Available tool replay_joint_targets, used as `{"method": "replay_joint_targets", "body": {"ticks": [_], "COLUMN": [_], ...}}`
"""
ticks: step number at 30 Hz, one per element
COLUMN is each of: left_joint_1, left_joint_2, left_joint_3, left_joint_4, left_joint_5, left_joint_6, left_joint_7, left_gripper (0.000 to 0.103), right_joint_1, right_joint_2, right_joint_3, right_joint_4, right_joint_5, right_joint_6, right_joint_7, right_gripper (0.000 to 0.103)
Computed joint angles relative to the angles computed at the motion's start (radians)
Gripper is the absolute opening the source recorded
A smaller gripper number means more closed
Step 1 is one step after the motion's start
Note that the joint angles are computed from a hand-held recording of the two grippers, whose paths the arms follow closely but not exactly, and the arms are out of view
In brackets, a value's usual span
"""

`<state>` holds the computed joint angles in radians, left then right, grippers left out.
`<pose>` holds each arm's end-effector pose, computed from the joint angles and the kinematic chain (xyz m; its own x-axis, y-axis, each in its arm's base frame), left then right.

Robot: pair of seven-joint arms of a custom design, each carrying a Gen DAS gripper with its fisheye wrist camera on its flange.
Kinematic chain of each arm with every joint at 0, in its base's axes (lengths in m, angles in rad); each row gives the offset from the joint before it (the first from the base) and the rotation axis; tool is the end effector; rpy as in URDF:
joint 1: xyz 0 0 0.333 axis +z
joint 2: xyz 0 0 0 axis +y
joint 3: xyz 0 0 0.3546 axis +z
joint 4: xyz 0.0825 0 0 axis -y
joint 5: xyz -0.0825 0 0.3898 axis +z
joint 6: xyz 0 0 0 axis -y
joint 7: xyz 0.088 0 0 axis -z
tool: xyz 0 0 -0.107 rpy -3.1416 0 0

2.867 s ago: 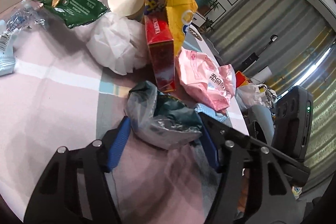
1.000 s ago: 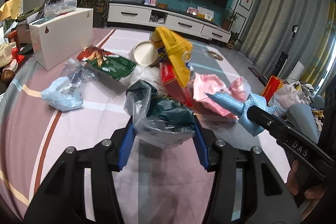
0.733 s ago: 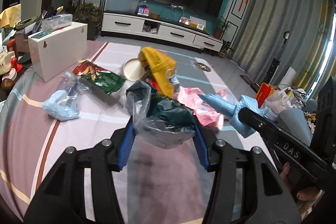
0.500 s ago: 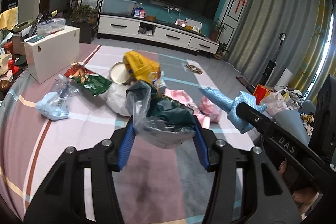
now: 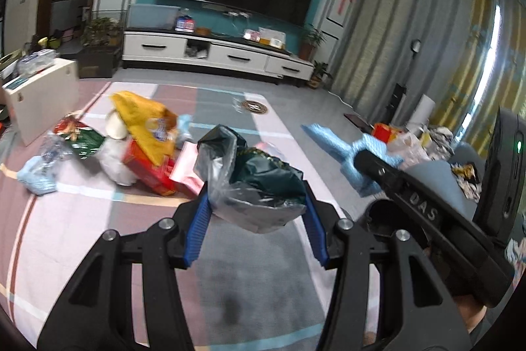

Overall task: Collect trash
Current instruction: 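Carry green bag and blue cloth in both tools over the black bin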

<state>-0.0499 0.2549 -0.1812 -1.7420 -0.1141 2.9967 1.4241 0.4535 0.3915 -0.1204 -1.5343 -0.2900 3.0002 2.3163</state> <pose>0.6815 -0.1360 0.5873 -0.0923 -0.9587 0.2689 -0.5743 -0.1693 -0.8010 0.6862 0.2790 0.5954 0.0806 -0.9397 -0.3323 -0.5171 0.2456 -0.8199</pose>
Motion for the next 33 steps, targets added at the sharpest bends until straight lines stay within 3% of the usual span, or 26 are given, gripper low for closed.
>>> {"method": "replay_joint_targets", "body": {"ticks": [5, 10, 15, 26, 33], "left_joint_1": [-0.023, -0.052, -0.07, -0.115, -0.135], "left_joint_2": [0.024, 0.059, 0.096, 0.16, 0.219], "left_joint_3": [-0.021, -0.035, -0.062, -0.086, -0.105], "left_joint_4": [0.039, 0.097, 0.151, 0.242, 0.334], "left_joint_5": [0.018, 0.025, 0.011, -0.001, -0.027], "left_joint_6": [-0.033, -0.066, -0.107, -0.172, -0.237], "left_joint_7": [0.019, 0.044, 0.093, 0.162, 0.201], "left_gripper": [0.053, 0.053, 0.053, 0.053, 0.053], "right_joint_1": [0.031, 0.101, 0.109, 0.075, 0.009], "right_joint_2": [-0.044, -0.082, -0.119, -0.211, -0.255], "right_joint_3": [-0.076, -0.206, -0.259, -0.287, -0.236], "right_joint_4": [-0.065, -0.118, -0.164, -0.27, -0.321], "right_joint_5": [-0.047, -0.191, -0.327, -0.6, -0.675], "right_joint_6": [0.036, 0.033, 0.018, -0.043, -0.112], "right_joint_7": [0.095, 0.292, 0.474, 0.814, 0.931], "right_gripper": [0.037, 0.037, 0.037, 0.037, 0.037]}}
